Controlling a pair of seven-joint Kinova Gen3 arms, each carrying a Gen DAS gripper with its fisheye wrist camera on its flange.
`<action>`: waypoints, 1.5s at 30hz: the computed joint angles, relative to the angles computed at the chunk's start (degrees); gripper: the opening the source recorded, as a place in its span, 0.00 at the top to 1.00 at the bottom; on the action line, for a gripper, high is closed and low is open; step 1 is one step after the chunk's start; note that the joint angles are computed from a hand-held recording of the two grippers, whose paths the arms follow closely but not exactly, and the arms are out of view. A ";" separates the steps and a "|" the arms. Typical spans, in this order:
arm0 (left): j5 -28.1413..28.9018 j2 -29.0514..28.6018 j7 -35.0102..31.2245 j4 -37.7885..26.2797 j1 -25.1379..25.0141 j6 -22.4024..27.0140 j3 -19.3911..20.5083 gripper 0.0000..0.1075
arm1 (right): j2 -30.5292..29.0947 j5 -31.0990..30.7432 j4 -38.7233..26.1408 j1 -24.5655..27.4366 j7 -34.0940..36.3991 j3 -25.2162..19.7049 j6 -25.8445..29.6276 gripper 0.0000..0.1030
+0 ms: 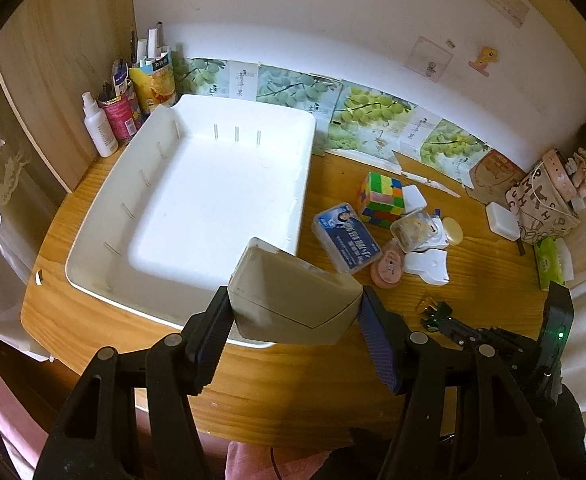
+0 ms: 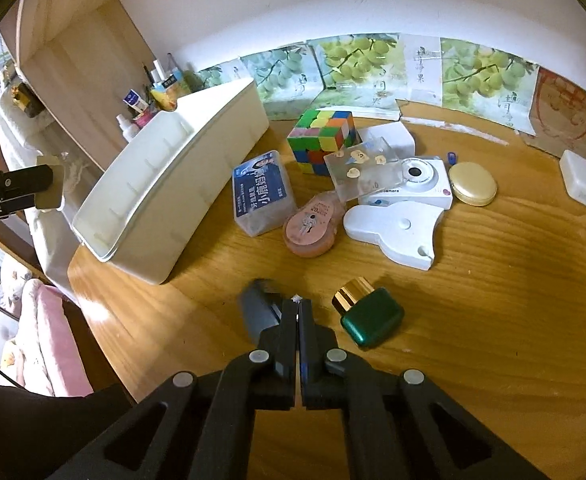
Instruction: Organize rigid objects
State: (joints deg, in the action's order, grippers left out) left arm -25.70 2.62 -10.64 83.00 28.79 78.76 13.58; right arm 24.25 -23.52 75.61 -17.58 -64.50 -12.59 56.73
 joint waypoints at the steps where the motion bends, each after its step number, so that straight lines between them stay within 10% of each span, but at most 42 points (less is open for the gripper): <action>1: 0.18 -0.28 -0.44 0.23 -0.22 -0.17 -0.17 0.39 | 0.13 1.21 -0.51 -1.11 -1.81 0.71 0.42 0.97; 4: 0.58 -1.40 -1.65 1.32 -1.19 -0.89 -0.46 0.39 | 0.35 4.23 -1.00 -3.21 -4.90 1.63 0.93 0.96; 9: 0.91 -2.87 -3.68 2.75 -3.25 -2.12 -0.55 0.39 | 1.77 7.56 -2.34 -5.72 -8.97 1.96 2.80 0.55; 18: 2.93 -4.90 -9.33 4.55 -6.89 -3.78 -0.70 0.39 | 5.64 15.77 -6.81 -12.79 -18.10 3.51 6.05 0.29; 45: 8.78 -9.54 -20.16 9.82 -14.97 -6.94 -1.70 0.39 | 9.35 24.36 -11.63 -20.26 -32.59 4.93 10.23 0.39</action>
State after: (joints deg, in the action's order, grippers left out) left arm -16.91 -6.92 -30.80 92.81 13.82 71.82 11.88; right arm 33.60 0.83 63.98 -37.84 -97.09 -7.66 66.96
